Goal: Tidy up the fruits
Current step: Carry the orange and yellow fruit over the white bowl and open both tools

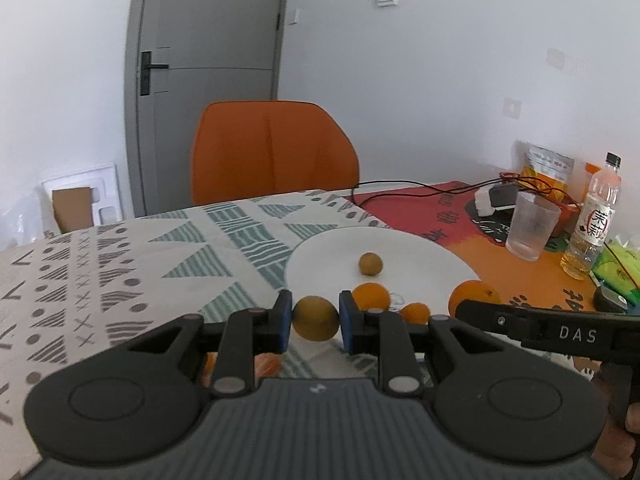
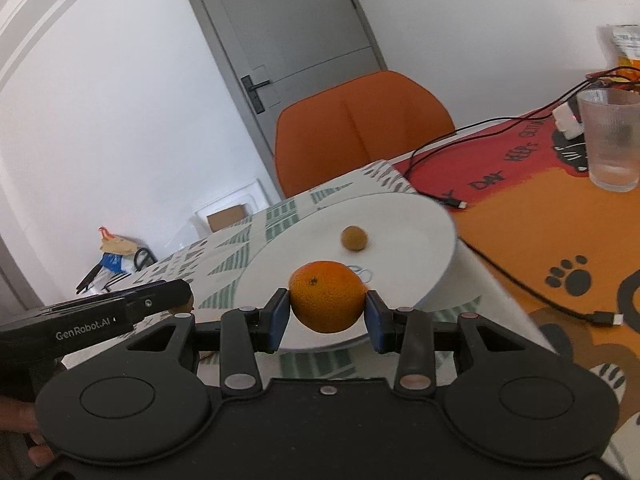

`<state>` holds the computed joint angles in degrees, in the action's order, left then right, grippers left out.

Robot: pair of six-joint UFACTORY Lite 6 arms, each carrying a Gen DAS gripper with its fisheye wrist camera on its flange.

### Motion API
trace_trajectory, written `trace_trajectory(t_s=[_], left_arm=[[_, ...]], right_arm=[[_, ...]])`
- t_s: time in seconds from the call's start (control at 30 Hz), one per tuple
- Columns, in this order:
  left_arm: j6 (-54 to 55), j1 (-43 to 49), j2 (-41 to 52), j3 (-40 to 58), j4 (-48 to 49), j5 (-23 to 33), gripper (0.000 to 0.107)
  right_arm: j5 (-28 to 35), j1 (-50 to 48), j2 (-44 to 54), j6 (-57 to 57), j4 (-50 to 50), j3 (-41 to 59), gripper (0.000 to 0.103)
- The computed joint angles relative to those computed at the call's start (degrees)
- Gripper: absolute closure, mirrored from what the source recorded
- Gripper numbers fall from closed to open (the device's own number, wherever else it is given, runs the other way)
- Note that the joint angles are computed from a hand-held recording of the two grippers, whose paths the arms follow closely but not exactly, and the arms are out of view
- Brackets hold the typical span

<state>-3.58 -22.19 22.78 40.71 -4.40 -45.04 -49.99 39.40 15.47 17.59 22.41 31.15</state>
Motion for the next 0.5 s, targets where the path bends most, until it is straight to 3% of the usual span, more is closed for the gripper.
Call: trace_trajectory(t_s=[0.5], left_arm=[[1.00,-3.27,8.05,11.14,-0.82,4.22,0.084]], right_arm=[[-1.39,-4.82,0.97,2.84,-4.75,-1.03,0.064]])
